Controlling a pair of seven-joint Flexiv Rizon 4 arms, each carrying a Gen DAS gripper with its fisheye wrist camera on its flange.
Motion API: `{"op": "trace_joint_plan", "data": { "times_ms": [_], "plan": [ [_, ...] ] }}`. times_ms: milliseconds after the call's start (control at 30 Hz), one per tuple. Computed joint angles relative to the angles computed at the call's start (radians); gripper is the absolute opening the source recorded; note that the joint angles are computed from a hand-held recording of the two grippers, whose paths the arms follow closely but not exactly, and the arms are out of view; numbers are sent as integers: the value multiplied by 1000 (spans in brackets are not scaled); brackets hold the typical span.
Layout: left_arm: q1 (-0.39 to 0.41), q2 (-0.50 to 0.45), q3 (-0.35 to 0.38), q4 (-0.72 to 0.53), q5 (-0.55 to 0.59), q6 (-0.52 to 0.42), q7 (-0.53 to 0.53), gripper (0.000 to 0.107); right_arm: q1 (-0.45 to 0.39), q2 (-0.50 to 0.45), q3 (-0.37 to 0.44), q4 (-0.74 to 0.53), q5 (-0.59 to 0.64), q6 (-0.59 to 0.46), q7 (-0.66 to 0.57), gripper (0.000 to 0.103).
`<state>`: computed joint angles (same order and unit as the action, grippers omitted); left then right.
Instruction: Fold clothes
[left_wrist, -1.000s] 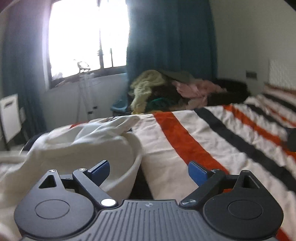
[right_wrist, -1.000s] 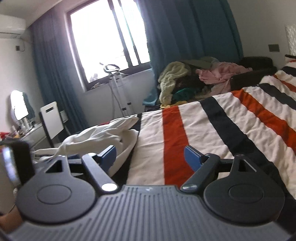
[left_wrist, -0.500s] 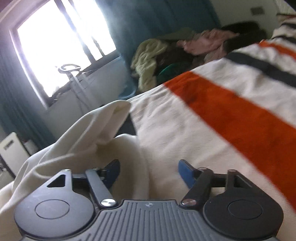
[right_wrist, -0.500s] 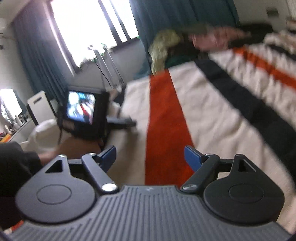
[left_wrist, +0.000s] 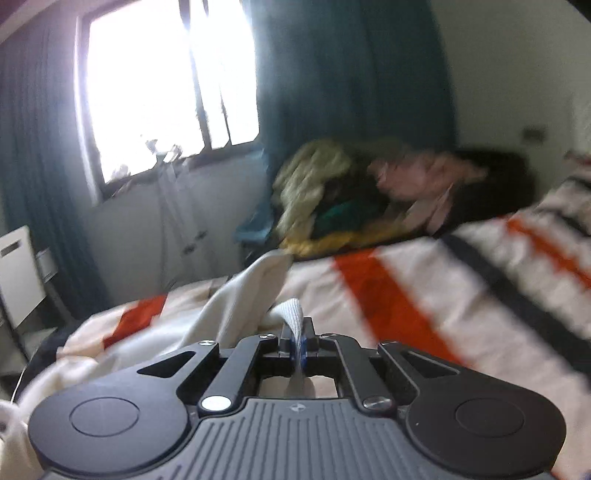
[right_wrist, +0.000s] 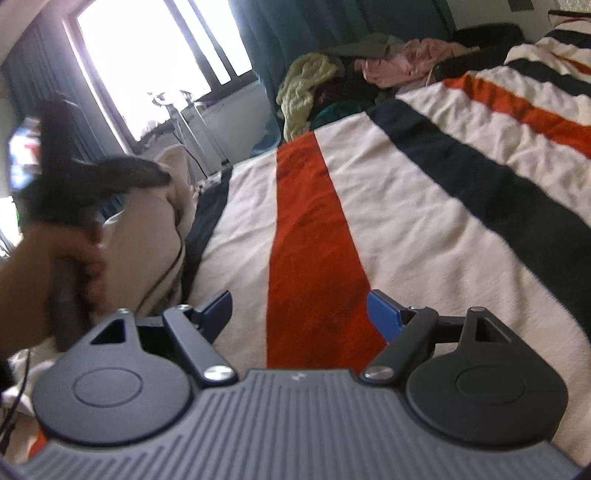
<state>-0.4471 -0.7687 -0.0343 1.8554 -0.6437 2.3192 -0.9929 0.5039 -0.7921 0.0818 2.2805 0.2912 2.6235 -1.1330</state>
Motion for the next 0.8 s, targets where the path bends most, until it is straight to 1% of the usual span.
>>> {"op": "trace_joint_plan", "data": {
  "times_ms": [67, 200, 300, 367, 400, 467, 500, 533, 600, 667, 700, 800],
  "plan": [
    [20, 84, -24, 79, 72, 2, -31, 2, 2, 6, 0, 8, 2, 30, -9, 82],
    [62, 228, -57, 165, 165, -40, -119, 2, 20, 20, 0, 26, 43, 95, -36, 82],
    [104, 325, -80, 220, 281, -49, -207, 2, 15, 27, 6, 33, 67, 123, -35, 82],
    [148, 397, -104, 256, 387, -68, -277, 2, 10, 29, 12, 38, 80, 140, -25, 82],
    [180, 434, -122, 277, 442, -78, -337, 2, 7, 31, 15, 41, 86, 148, -19, 82],
    [292, 494, -177, 304, 622, -84, -527, 2, 2, 33, 20, 46, 98, 163, -4, 82],
    [324, 514, -191, 327, 675, -61, -576, 2, 0, 34, 22, 48, 103, 171, 3, 83],
    [337, 534, -182, 345, 727, -38, -629, 2, -1, 33, 23, 49, 105, 179, 8, 83],
    [300, 550, -141, 403, 716, 18, -616, 2, -8, 30, 29, 53, 99, 190, 25, 83],
    [287, 556, -114, 475, 735, 69, -677, 3, -20, 29, 36, 61, 78, 195, 47, 83],
    [272, 548, -99, 510, 728, 103, -691, 3, -15, 28, 32, 62, 79, 195, 45, 83],
    [189, 482, -48, 630, 638, 263, -631, 4, -3, 27, 28, 69, 77, 189, 36, 83]
  ]
}}
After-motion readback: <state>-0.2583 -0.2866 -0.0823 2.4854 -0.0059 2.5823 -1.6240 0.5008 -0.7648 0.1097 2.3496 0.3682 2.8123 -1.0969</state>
